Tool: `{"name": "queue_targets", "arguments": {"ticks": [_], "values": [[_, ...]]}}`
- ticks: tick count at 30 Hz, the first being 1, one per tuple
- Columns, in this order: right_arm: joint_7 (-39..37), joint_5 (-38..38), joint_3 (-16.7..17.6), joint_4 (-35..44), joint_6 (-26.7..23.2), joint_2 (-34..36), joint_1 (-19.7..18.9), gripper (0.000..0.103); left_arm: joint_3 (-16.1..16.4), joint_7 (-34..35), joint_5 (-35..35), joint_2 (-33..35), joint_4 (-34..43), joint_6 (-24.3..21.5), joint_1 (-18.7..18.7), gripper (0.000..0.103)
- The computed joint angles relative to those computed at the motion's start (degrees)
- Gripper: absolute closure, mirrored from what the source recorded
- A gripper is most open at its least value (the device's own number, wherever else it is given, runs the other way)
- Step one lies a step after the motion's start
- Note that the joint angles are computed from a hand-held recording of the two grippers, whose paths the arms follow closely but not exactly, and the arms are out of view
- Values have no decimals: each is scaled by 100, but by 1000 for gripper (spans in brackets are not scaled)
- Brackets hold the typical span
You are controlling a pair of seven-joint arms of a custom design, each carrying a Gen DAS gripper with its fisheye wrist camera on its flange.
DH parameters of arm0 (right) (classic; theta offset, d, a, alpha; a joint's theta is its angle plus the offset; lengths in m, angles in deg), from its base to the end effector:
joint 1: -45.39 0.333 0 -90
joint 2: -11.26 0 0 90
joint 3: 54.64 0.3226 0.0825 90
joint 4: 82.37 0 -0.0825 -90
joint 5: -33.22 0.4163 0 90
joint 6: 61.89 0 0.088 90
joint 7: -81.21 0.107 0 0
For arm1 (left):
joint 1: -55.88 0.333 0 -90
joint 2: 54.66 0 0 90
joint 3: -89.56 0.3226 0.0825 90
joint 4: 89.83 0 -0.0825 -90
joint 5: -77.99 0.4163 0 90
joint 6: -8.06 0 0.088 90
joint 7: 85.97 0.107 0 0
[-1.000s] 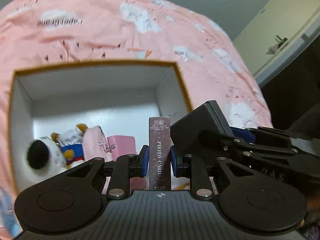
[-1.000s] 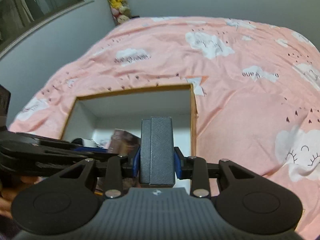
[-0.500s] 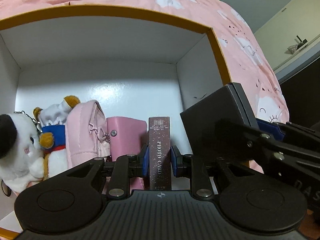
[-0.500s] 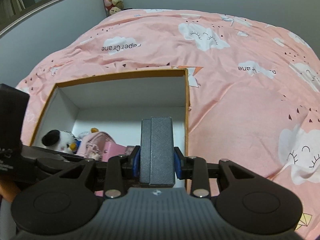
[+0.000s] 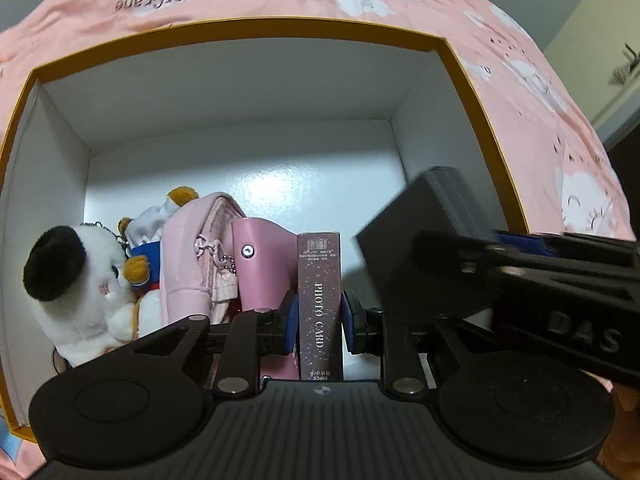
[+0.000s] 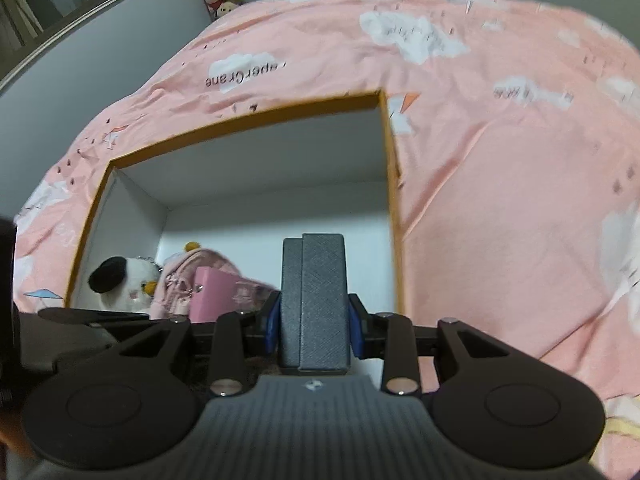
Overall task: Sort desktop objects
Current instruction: 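Lower the brown box and grey box upright beside the pink wallet with both tools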
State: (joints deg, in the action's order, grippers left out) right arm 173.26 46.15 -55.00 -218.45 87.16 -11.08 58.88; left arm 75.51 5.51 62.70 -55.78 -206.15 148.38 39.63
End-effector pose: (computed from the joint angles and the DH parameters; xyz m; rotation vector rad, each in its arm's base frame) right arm 0.4894 0.1092 0.5337 -1.8224 1.7577 -0.3065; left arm 0.5290 -0.3101 0.4947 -1.6788 2.4988 -0.7372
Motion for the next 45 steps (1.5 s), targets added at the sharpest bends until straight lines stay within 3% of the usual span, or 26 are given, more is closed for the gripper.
{"name": "queue_targets", "arguments": {"ticks": [5, 10, 13, 14, 15, 21, 26, 32, 35, 41, 45], "values": [[129, -197, 129, 126, -67, 155, -63, 68, 47, 397, -437, 32, 54, -151, 53, 76], [270, -611, 267, 437, -538, 376, -89, 68, 95, 1018, -851, -140, -64, -207, 87, 73], [379, -969, 363, 560, -707, 488, -122, 68, 173, 1591, -1224, -407, -217, -178, 92, 62], [376, -1006, 355, 596, -740, 518, -114, 68, 209, 1710, -1307, -508, -275, -189, 95, 51], [366, -1002, 334, 634, -789, 541, -101, 68, 249, 1812, -1349, -617, -332, -204, 103, 50], [207, -1239, 367, 874, -1152, 721, -47, 65, 427, 2013, -1561, -1026, -681, 74, 108, 50], [-75, -692, 217, 1117, -1695, 905, 44, 61, 507, 1901, -1693, -985, -756, 157, 142, 50], [-506, -238, 117, 1475, -2344, 1058, 12, 59, 617, 2087, -2215, -695, -550, -316, 211, 51], [-586, 29, 87, 1691, -2663, 1241, -29, 51, 553, 2150, -2386, -541, -487, -249, 278, 57], [-310, -151, 214, 1663, -2463, 1365, -63, 43, 494, 2409, -2640, -450, -444, -316, 365, 68], [-695, 535, 45, 1464, -2167, 1276, -71, 47, 472, 2400, -2590, -471, -422, -373, 416, 70]]}}
